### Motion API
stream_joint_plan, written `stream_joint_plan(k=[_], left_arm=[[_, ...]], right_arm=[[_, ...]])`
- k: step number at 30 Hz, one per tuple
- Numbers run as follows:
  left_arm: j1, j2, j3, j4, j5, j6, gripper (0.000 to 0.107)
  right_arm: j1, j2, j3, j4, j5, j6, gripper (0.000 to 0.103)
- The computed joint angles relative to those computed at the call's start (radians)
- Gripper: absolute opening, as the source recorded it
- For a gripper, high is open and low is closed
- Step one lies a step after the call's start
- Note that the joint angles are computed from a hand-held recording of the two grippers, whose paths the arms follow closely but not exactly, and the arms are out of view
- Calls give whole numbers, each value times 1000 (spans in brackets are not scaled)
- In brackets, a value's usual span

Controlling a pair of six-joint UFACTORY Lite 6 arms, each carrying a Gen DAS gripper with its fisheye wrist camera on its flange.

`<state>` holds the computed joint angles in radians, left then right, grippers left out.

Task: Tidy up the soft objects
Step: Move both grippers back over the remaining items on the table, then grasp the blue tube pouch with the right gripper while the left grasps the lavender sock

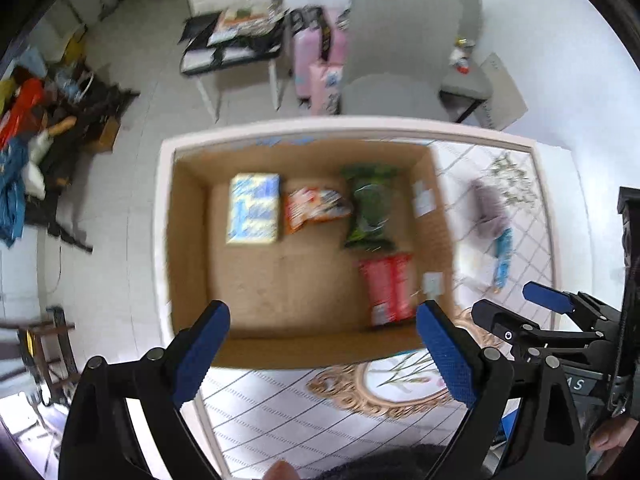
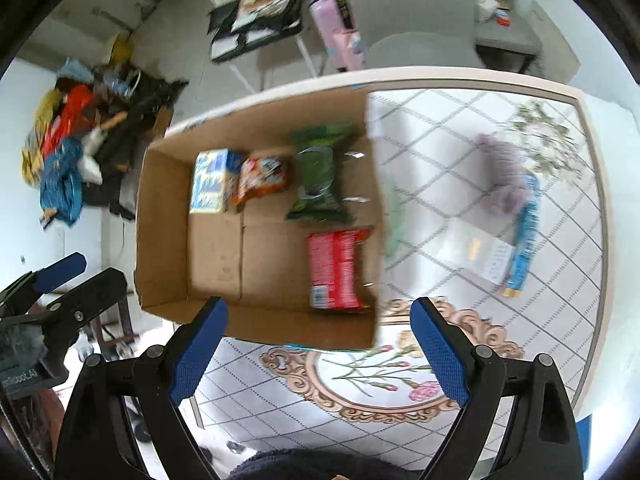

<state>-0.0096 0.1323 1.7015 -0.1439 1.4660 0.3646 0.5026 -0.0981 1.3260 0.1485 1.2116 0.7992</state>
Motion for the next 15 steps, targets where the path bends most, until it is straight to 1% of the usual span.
stream_joint_plan(k=[1,3,4,5,7,9,11,12,15], left_arm=[[-63,5,6,-15,0,-42,96],[-167,43,30,-41,2,-120,96],[-205,68,48,-46,2,-148,96],[-281,118,76,-52,-8,-200,96],[-380,186,116,-42,-29,-266,96],[-484,295,190,-22,-46,-335,96],[-573,475,341,-24,-24,-396,96],[-596,537,403,-14,-5,-416,96],[-679,826,717,3,72,-474,96]], right_arm=[[-53,-67,-48,-16,24,-17,94],[-154,-149,-115,-32,60,-74,94],[-251,-202,-172,-39,79,-131,94],[-330,-232,-210,-35,87,-179,94],[-510,-273,-296,-38,85,-300,94],[-689,-262,-377,-51,38,-437,94],[-842,-198,-453,-44,-40,-565,94],[-900,-154,-480,-29,-80,-620,94],[-1000,5,-520,4,-197,-724,93]])
